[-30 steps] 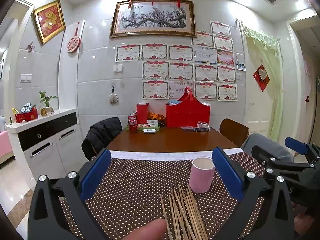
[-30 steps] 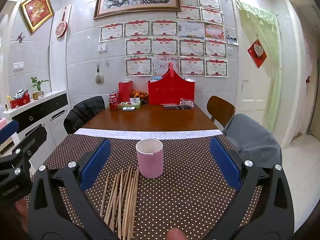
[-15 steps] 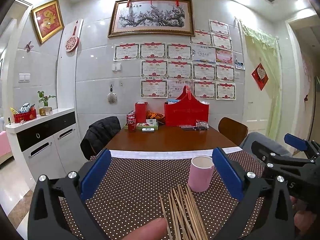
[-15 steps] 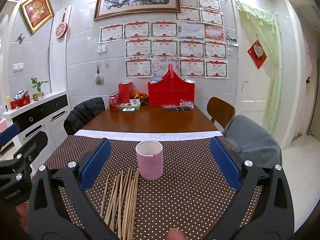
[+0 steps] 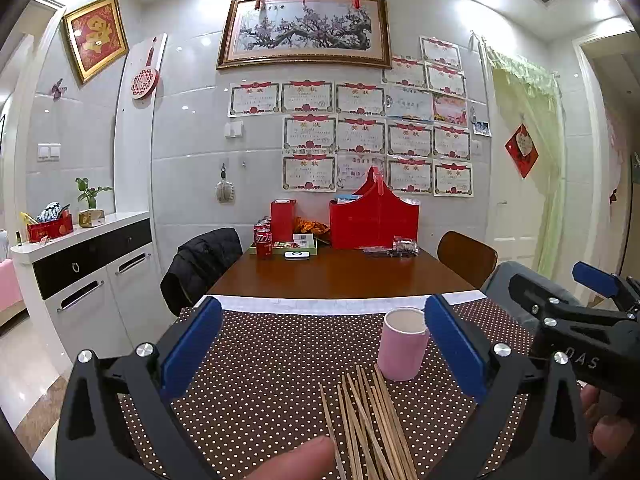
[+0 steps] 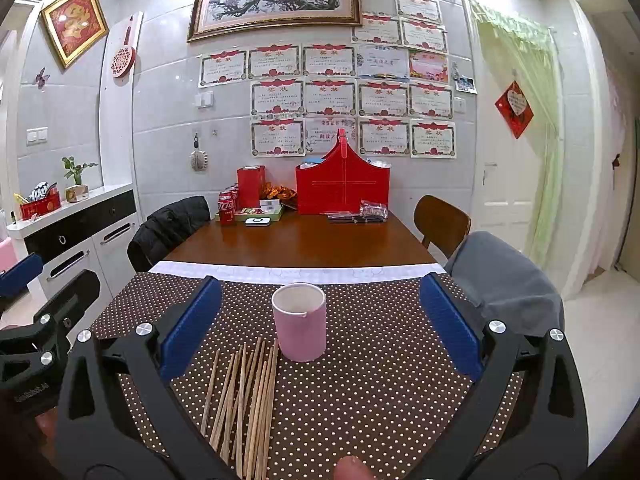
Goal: Organize utensils
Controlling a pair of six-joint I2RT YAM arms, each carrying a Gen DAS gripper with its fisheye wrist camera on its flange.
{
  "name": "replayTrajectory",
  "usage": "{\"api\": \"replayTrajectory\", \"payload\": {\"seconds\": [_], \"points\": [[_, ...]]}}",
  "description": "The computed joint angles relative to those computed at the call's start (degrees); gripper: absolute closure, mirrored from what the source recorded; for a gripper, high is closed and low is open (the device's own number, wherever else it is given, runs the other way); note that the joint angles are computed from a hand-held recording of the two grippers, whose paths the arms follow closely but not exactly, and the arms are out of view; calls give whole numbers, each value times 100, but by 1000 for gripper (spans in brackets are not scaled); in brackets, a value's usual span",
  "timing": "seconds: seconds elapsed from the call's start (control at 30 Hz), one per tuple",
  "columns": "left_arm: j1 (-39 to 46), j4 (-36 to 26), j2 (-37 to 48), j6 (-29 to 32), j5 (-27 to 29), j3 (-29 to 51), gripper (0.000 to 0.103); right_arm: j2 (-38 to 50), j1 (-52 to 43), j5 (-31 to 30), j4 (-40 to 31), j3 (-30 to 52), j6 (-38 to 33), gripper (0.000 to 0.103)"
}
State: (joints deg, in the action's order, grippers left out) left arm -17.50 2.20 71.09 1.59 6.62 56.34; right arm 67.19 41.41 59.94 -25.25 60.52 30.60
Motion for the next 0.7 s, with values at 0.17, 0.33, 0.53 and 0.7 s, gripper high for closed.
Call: {"api": "replayTrajectory", "payload": {"seconds": [0.17, 0.33, 0.53, 0.7], "points": [[32, -17, 37, 5, 25, 18, 3, 9, -30, -42, 13, 11, -33, 6], [84, -18, 118, -2, 66, 43, 3, 23, -73, -92, 33, 27, -62, 6], [223, -111, 392, -14, 109, 104, 3, 41, -255, -290, 54, -16, -66, 6], [316, -300, 988, 151, -54, 231, 3, 98, -703, -856, 232, -239, -61, 6]]}}
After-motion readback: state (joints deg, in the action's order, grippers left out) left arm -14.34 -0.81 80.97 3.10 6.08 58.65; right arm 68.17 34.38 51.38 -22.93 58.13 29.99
